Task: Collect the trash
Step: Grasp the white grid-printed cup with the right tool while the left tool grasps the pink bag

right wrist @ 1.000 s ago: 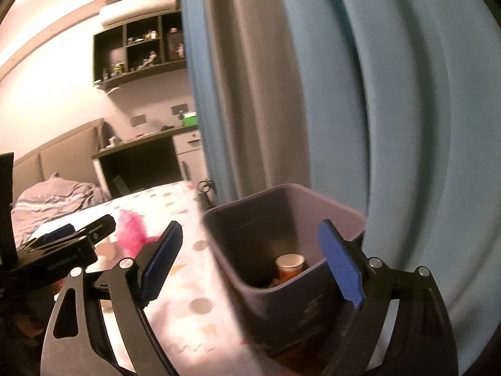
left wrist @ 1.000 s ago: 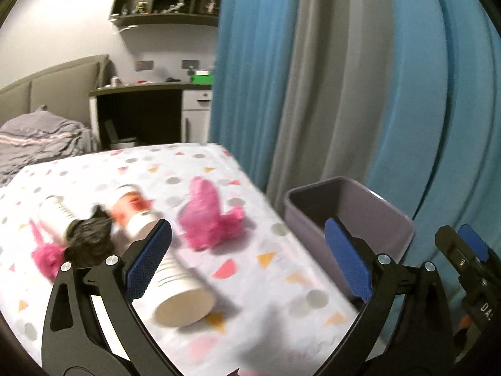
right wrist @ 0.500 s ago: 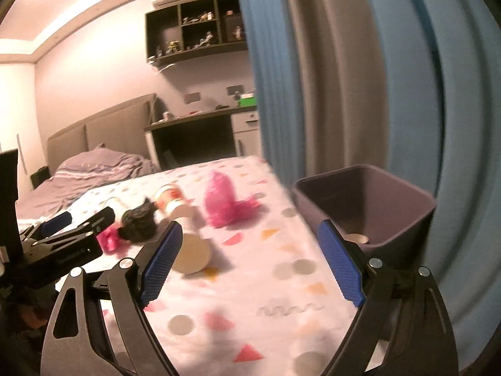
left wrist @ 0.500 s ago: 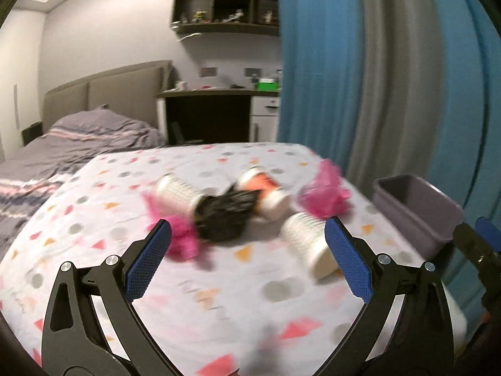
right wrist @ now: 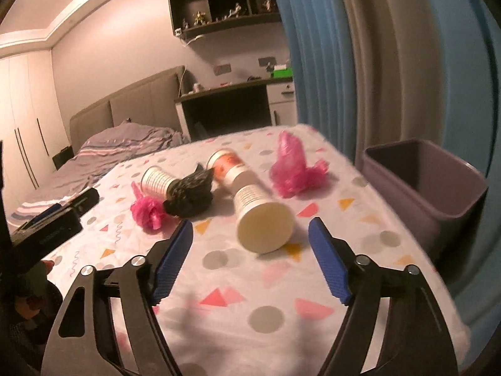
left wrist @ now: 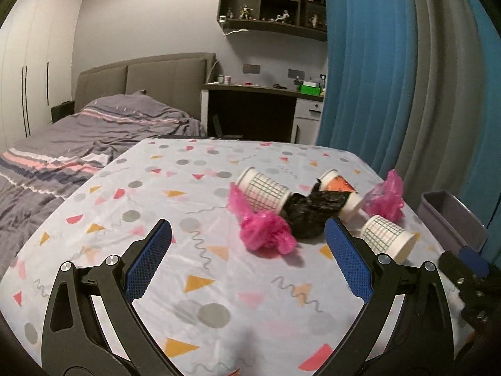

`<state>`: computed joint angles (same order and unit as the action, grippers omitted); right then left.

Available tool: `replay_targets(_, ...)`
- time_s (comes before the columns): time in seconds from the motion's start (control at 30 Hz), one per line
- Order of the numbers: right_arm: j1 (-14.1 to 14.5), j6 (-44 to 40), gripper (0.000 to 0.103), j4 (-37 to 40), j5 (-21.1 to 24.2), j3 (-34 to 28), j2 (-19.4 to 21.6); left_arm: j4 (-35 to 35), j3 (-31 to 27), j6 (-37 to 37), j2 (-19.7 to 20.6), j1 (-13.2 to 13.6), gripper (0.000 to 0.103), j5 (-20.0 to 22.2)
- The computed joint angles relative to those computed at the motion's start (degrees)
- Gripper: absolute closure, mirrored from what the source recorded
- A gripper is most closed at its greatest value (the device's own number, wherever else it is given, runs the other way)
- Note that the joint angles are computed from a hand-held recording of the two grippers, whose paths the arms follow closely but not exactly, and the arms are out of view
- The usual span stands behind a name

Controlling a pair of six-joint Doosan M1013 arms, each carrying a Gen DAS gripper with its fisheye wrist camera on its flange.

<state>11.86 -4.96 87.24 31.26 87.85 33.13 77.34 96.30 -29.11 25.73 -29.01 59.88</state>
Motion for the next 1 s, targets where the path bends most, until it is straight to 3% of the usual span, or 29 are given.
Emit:
replay_targets(0.5, 3.22, 19.96, 0.052, -17.43, -3.90, -6.10, 3.97, -0.50, 1.40, -0.95, -0.38, 2.68, 0.006, -4.63)
replay_targets(0.57, 3.38, 23.63, 0.059, -20.52, -3.41, -7.17, 4.60, -1.22, 0.98, -0.65, -0.12, 3.10, 0.006, -5.53)
replay_targets(0.73, 3.47, 26.30, 0.071, -22.70, -2.37, -8.45, 5.37, -2.35, 0.30, 0.00, 0.28, 3.97, 0.006, -7.45)
replay_targets(0.93, 3.50, 26.82, 0.094, -23.71, -0.87, -9.17, 5.74, -2.99, -0.56, 1.57, 0.76, 4.42, 0.006, -7.98)
replay_targets(1.0, 3.39, 25.69, 0.096, -23.03, -0.75, -9.06, 5.67, -3.36, -0.79, 2.04, 0.90, 4.59, 0.006, -8.26)
